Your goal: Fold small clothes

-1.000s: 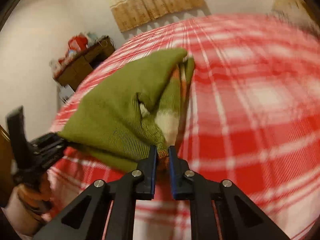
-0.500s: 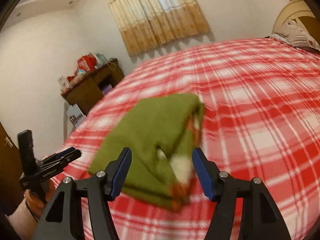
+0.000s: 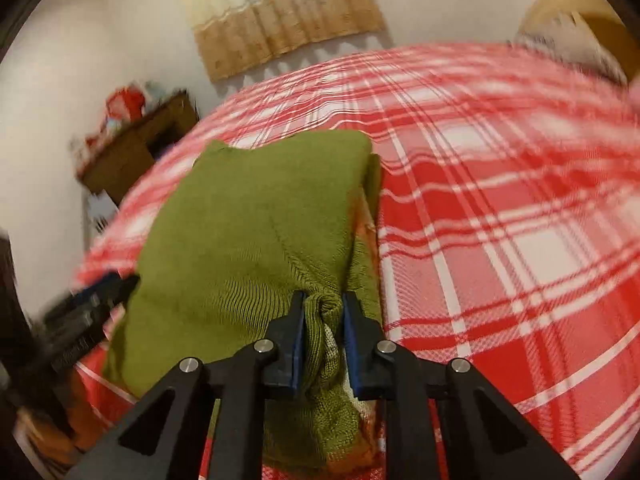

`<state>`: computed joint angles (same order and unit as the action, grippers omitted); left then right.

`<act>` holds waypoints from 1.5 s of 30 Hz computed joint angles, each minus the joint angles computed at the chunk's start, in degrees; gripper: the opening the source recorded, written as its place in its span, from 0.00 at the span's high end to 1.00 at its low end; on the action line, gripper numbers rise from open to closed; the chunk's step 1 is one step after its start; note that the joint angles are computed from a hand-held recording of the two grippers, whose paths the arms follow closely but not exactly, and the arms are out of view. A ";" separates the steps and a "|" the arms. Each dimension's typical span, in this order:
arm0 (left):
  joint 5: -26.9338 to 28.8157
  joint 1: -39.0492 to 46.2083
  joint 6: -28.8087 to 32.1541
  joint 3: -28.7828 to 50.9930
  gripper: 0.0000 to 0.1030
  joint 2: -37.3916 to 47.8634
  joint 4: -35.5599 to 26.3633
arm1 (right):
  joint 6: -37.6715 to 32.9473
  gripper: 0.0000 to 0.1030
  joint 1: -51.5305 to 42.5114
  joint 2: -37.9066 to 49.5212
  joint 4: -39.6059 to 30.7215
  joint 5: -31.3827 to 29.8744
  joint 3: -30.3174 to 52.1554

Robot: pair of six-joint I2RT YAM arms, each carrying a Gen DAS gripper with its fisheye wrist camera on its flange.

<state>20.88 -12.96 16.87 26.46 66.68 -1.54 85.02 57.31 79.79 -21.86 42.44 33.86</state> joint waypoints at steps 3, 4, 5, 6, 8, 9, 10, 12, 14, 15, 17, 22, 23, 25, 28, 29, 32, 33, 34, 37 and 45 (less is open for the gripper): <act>0.22 1.44 4.08 -0.29 0.37 -0.88 -1.00 | 1.15 0.83 2.12 0.69 -2.30 0.92 1.12; -0.62 2.07 5.24 -0.80 0.27 -0.94 -0.63 | 2.16 0.82 3.12 0.56 -2.85 1.24 1.10; -1.22 2.90 6.00 -1.01 0.23 -0.34 -0.27 | 3.05 0.79 3.76 0.58 -2.58 1.30 0.88; -0.68 3.86 6.57 -0.46 0.23 0.12 -1.53 | 4.88 0.78 4.94 -0.32 -2.82 1.30 0.22; 1.28 6.24 6.85 2.04 0.23 2.06 -5.18 | 7.44 0.77 6.53 -1.79 -3.44 1.86 -0.42; 1.54 6.90 6.17 3.50 0.23 2.70 -7.12 | 8.98 0.77 7.45 -2.44 -4.61 3.03 -0.12; 1.28 7.06 5.69 4.62 0.23 2.96 -8.41 | 12.27 0.77 9.48 -2.07 -8.44 5.08 1.56; -1.60 5.72 4.74 5.38 0.23 2.15 -8.94 | 18.74 0.77 12.88 0.38 -19.08 9.30 7.11; -6.78 2.91 3.97 4.85 0.23 -0.19 -8.31 | 21.09 0.77 13.98 3.19 -26.54 12.03 12.24; -8.46 1.98 3.68 4.51 0.23 -1.01 -7.87 | 20.33 0.77 14.00 4.32 -27.95 12.90 14.24; -10.07 0.75 3.13 4.23 0.24 -2.22 -7.61 | 12.90 0.77 12.30 5.34 -24.38 13.57 16.07; -14.11 -1.97 3.07 3.81 0.24 -1.57 -6.91 | -0.27 0.77 6.18 9.23 -11.52 8.35 15.48; -14.88 -2.37 3.19 4.10 0.24 -0.59 -7.10 | 0.31 0.77 5.79 9.93 -10.85 7.02 14.96; -15.39 -2.56 3.18 4.41 0.23 0.26 -7.23 | -1.58 0.77 4.04 9.55 -2.64 2.41 9.98; -15.71 -2.50 3.38 4.17 0.23 -0.01 -7.34 | 0.46 0.77 5.94 10.30 -0.83 3.06 8.56; -16.12 -2.71 3.43 3.91 0.23 -0.47 -7.43 | 0.88 0.77 6.43 11.21 -3.45 3.09 10.25; -15.46 -1.83 4.71 3.65 0.24 -1.70 -8.83 | 4.52 0.75 9.33 11.45 -10.32 4.73 13.49; -13.95 -0.56 5.57 3.66 0.24 -2.28 -9.60 | 6.75 0.74 10.65 10.82 -11.93 5.59 13.61; -12.59 0.52 6.20 3.86 0.23 -2.61 -10.40 | 9.90 0.73 12.32 9.60 -14.12 6.71 13.46; -5.11 6.07 8.62 6.96 0.24 -1.21 -15.45 | 19.54 0.69 15.92 8.47 -22.72 9.05 14.24; 5.58 8.93 4.42 19.00 0.23 9.03 -18.23 | 19.33 0.44 12.23 -0.24 -31.70 11.39 12.67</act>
